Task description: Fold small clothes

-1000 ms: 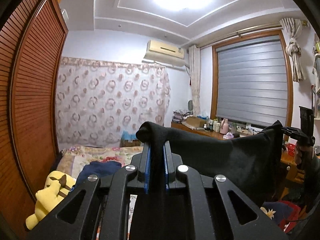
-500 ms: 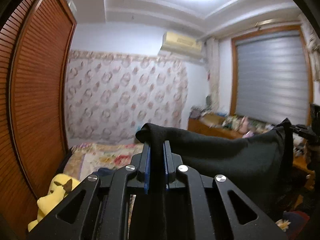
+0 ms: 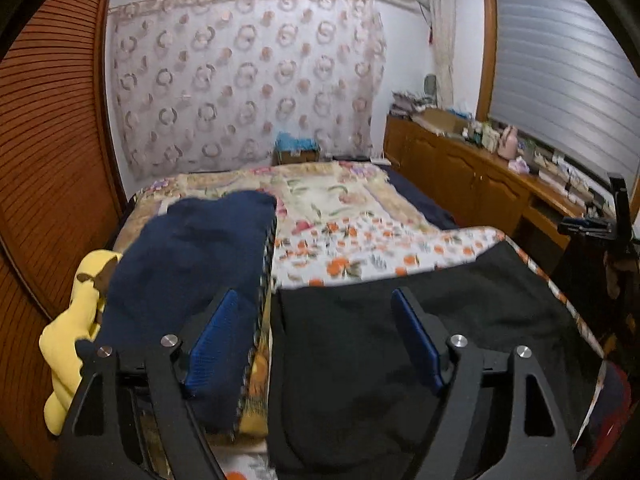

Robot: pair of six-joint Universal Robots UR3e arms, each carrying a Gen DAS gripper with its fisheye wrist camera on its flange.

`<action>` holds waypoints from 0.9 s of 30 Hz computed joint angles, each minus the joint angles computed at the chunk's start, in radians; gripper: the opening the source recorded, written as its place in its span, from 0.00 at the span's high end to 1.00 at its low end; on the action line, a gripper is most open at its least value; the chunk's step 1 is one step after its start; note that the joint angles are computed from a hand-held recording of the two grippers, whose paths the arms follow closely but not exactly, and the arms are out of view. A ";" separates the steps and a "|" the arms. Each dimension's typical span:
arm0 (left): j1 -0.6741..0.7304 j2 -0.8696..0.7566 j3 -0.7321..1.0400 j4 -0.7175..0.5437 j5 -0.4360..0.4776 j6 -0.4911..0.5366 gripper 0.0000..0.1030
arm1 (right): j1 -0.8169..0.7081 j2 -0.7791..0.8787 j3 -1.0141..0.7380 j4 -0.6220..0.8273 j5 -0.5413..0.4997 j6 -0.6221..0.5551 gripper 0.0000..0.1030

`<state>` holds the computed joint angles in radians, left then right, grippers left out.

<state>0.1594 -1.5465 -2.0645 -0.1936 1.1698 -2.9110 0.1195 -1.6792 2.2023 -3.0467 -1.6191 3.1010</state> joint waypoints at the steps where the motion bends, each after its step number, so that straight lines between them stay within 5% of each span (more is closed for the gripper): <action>1: 0.000 0.016 -0.033 0.004 -0.003 0.007 0.23 | -0.004 -0.006 0.017 -0.004 0.012 -0.002 0.55; 8: -0.043 0.021 -0.152 0.044 0.010 0.018 0.23 | -0.102 -0.178 0.252 -0.036 0.160 -0.021 0.55; 11: -0.078 -0.026 -0.177 0.054 0.035 0.029 0.23 | -0.211 -0.308 0.316 0.071 0.256 -0.074 0.55; 27: -0.228 -0.195 -0.201 0.141 0.208 0.011 0.19 | -0.188 -0.275 0.267 0.132 0.236 -0.021 0.55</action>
